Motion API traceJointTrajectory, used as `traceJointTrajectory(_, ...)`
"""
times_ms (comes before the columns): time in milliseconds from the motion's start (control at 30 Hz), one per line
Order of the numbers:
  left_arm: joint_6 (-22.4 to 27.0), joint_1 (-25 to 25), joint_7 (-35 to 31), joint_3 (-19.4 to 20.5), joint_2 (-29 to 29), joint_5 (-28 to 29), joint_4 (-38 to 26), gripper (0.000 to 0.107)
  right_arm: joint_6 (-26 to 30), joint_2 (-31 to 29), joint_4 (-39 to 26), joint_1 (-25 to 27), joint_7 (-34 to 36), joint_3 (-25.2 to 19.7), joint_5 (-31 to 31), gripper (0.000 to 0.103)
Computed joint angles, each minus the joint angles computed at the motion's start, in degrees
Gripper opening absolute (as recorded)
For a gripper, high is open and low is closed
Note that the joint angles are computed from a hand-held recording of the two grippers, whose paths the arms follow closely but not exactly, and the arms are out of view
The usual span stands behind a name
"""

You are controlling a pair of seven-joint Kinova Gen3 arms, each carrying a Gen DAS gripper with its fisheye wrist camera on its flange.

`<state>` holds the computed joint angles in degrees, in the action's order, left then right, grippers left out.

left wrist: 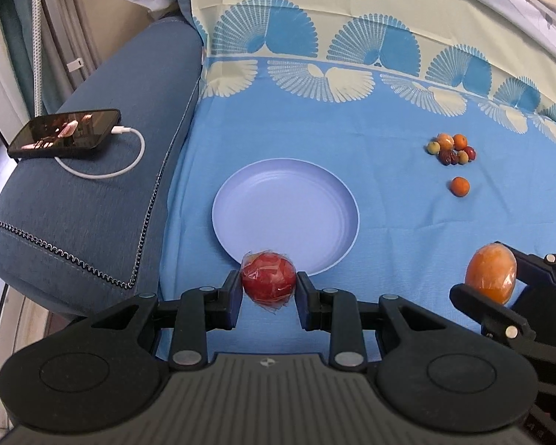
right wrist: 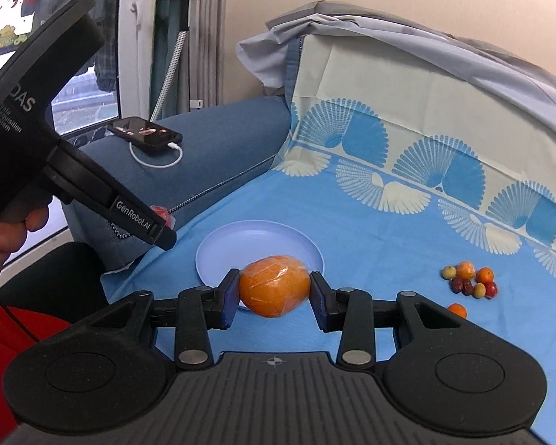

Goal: Organize fruits
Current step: 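Carry both fruits to the lavender plate and open both tools to release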

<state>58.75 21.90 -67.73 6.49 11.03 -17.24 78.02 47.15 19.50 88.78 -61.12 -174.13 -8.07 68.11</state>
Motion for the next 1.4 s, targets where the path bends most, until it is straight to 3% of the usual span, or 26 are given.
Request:
traceJointTrajectory(567,-0.23,-2.23,-3.3,-0.48,2.61,3.45,-1.91,0.033,-0.32,2.66,-5.41,1.55,7.91,1.22,-8.66,0.042)
traceJointTrajectory(800,1.2,-2.92,-6.83,-1.89,8.96,4.78,-8.13,0.033,0.18,9.21,-15.35,4.62,17.33,3.28,-19.66,0.042)
traceJointTrajectory(1067,6.32,-3.59,-10.67,-3.74,19.98,6.09,-18.37,0.033,2.62,18.03,-26.84,8.04,30.48,5.07,-30.35,0.042)
traceJointTrajectory(1400,11.97,-3.42,-14.3,-5.47,29.93,7.19,-29.25,0.034,3.46,25.48,-35.96,11.03,43.22,7.12,-41.33,0.042)
